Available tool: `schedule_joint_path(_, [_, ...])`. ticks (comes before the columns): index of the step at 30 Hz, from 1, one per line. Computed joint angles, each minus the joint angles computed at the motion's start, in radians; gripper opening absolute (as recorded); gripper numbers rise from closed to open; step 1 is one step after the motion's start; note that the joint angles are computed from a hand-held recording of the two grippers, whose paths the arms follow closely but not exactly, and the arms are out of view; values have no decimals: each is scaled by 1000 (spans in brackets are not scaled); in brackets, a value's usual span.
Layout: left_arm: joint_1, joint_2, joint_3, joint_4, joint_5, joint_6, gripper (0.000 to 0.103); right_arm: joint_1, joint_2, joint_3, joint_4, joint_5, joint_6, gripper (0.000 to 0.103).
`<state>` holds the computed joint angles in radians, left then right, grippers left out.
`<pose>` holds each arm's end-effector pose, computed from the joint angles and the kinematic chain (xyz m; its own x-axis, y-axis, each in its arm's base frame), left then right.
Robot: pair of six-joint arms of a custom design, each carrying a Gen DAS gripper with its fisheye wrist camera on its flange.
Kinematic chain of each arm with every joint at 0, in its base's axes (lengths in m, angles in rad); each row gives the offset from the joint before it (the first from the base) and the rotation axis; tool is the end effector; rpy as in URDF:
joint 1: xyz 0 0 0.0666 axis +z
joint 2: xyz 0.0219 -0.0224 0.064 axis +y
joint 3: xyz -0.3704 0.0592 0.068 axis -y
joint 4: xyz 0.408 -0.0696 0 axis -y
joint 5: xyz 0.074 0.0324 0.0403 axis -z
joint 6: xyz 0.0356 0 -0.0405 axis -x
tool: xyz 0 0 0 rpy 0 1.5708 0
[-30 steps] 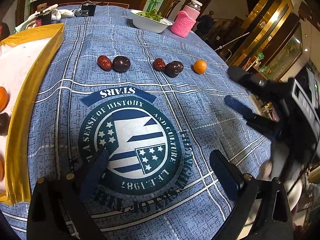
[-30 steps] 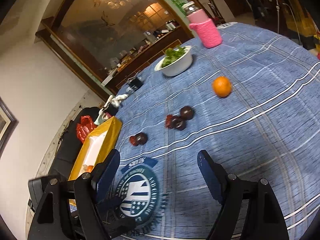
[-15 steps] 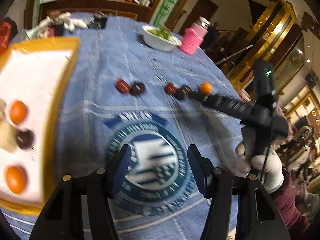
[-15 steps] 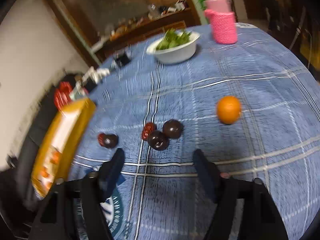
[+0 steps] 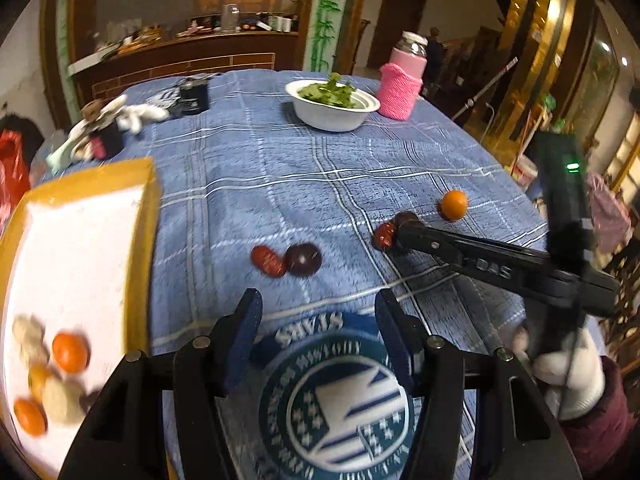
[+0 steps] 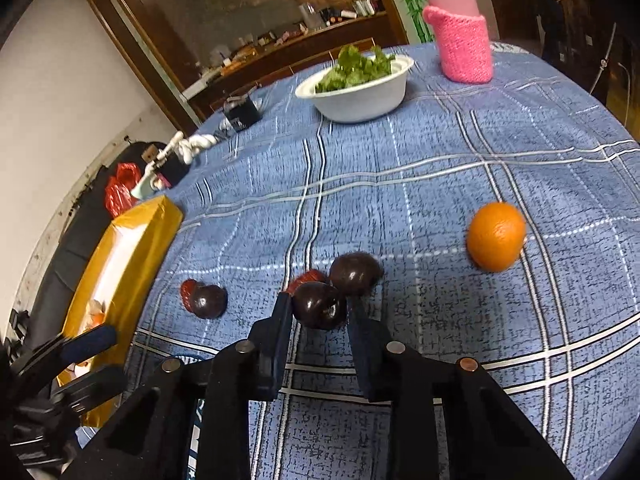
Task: Organize fruits
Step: 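Grasp a dark plum with the right tool while the left tool grasps another dark plum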
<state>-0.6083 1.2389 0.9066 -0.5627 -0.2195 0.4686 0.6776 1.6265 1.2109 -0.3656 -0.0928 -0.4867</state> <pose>0.3481 -0.2334 0.2849 -0.7727 0.0009 -0.6348 0.1088 0.9854 -0.1309 0.4354 0.3541 0.2547 -0.8008 -0.0467 -0.5971 -0.3405 0.8557 0.3898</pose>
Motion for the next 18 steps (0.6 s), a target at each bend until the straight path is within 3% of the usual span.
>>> schedule_joint_path(9, [17,164,123,-20,-19,-155,51,-19,-28,-28,39,-28,-39,30])
schedule_joint_path(11, [22,197,143,-30,-30,-182,39,-23,-30,-32,47,-45,-47,30])
schedule_joint_path(13, [21,224,157,-36,-72,-214,37,-23,-33,-34,54,-51,-47,30])
schedule_joint_path(16, [25,238,170,-53,-104,-223,23,-21,-34,-36,60,-55,-46,30])
schedule_joint_path(18, [33,225,161,-51,-88,-208,23,-21,-34,-35,61,-58,-47,30])
